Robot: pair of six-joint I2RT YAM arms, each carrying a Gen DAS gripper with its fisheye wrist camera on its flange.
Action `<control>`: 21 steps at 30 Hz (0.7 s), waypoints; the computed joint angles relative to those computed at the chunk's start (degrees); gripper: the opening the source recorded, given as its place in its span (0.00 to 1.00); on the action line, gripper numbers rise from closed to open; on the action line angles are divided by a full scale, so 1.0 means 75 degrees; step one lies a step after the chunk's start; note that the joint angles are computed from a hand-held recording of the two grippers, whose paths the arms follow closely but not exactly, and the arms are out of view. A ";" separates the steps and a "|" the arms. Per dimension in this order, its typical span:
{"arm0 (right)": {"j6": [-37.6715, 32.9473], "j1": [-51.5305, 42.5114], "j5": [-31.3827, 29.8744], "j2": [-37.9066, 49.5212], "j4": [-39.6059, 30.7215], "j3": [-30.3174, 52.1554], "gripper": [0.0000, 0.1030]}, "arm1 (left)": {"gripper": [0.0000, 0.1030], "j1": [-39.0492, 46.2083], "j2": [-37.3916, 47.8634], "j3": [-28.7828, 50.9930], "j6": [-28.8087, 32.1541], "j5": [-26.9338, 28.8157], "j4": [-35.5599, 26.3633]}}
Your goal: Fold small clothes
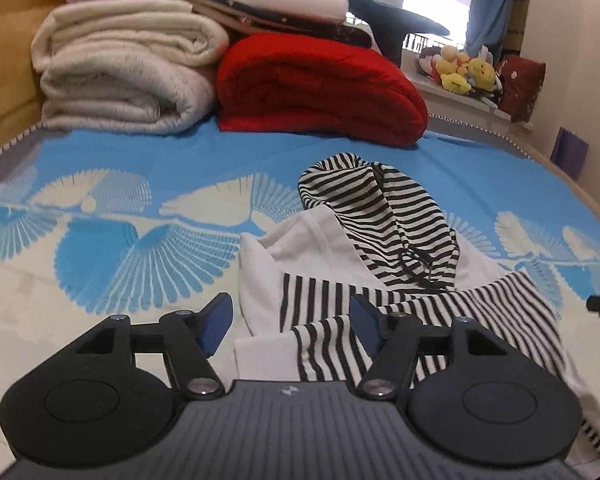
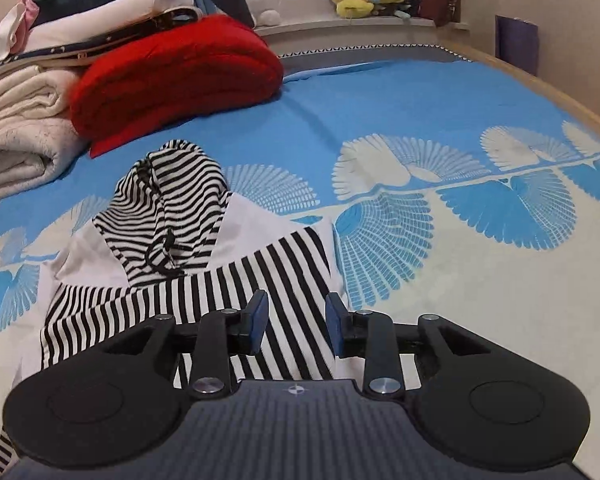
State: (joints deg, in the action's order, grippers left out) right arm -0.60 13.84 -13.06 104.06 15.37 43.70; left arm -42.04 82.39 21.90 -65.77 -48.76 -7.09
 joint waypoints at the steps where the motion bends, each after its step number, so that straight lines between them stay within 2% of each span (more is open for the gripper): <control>1: 0.0033 -0.0004 0.0007 0.0038 0.0006 0.0030 0.32 | 0.68 -0.0078 0.0084 0.0052 -0.0038 -0.0164 -0.0093; 2: 0.0070 -0.0007 -0.0002 0.0101 -0.0051 0.0117 0.32 | 0.68 -0.0053 0.0081 0.0041 0.0036 -0.0173 -0.0095; 4: 0.0085 -0.0055 -0.0129 0.0198 0.0014 0.0186 0.32 | 0.68 0.0317 -0.0142 -0.0079 0.0706 0.0123 0.0278; 6: 0.0011 -0.0053 -0.0065 0.0294 -0.0173 0.0385 0.32 | 0.68 0.1078 -0.0256 -0.0134 0.1764 0.0447 0.1014; 8: -0.0007 -0.0119 -0.0265 0.0331 -0.0143 0.0482 0.32 | 0.67 0.2117 -0.0079 0.0018 0.2843 0.1111 0.1821; 10: -0.0088 -0.0138 -0.0236 0.0416 -0.0242 0.0646 0.32 | 0.64 0.3141 0.0489 0.0500 0.3670 0.1698 0.2435; 11: -0.0120 -0.0153 -0.0233 0.0480 -0.0307 0.0745 0.32 | 0.59 0.3634 0.0859 0.0856 0.3972 0.2031 0.2623; 12: -0.0142 -0.0169 -0.0224 0.0556 -0.0384 0.0848 0.32 | 0.50 0.4026 0.1187 0.1183 0.4174 0.2358 0.2746; 15: -0.0334 -0.0144 0.0042 0.0775 -0.0717 0.1161 0.32 | 0.31 0.5137 0.2472 0.2631 0.4456 0.3346 0.2553; 16: -0.0436 -0.0144 0.0110 0.0844 -0.0812 0.1256 0.32 | 0.28 0.5422 0.3008 0.3232 0.4596 0.3616 0.2438; 17: -0.0537 -0.0145 0.0159 0.0903 -0.0898 0.1340 0.30 | 0.26 0.5619 0.3421 0.3721 0.4752 0.3772 0.2324; 20: -0.0712 -0.0200 0.0083 0.0976 -0.1018 0.1477 0.12 | 0.26 0.6112 0.4790 0.5353 0.5040 0.4351 0.1963; 21: -0.0749 -0.0230 0.0015 0.0979 -0.1048 0.1507 0.11 | 0.26 0.6243 0.5249 0.5930 0.5077 0.4529 0.1842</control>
State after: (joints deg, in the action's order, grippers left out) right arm -6.22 12.12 -12.95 111.40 7.51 55.01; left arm 4.79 121.75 66.38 -27.69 -14.80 6.73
